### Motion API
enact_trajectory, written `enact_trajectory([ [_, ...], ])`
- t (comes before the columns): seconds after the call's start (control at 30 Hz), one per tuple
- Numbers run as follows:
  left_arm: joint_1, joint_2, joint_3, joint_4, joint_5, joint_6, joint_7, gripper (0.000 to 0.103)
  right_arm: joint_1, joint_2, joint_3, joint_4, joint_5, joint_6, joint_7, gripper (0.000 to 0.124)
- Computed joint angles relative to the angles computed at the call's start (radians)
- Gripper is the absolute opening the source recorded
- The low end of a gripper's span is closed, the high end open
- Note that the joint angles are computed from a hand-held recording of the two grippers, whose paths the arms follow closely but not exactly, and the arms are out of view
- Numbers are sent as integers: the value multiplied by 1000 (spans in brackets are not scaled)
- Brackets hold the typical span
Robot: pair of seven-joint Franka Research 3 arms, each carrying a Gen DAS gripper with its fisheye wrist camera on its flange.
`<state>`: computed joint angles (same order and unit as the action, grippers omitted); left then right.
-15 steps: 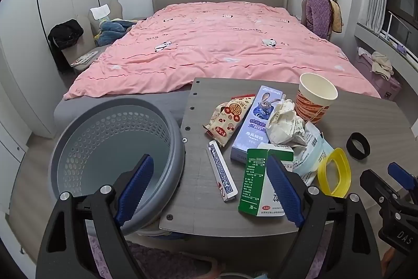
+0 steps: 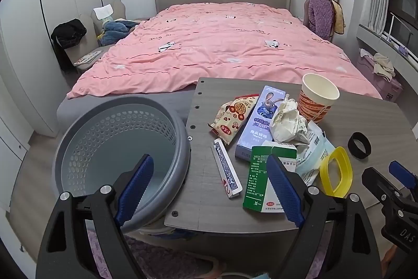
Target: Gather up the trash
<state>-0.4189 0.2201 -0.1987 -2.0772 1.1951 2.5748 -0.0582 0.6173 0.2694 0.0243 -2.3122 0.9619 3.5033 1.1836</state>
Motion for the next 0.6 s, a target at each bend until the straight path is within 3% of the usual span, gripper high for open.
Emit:
enact_trajectory([
  [0.6,-9,21,8,17,3,-9,-21,84,-7,-20,4,-10,-39,-16,19,97],
])
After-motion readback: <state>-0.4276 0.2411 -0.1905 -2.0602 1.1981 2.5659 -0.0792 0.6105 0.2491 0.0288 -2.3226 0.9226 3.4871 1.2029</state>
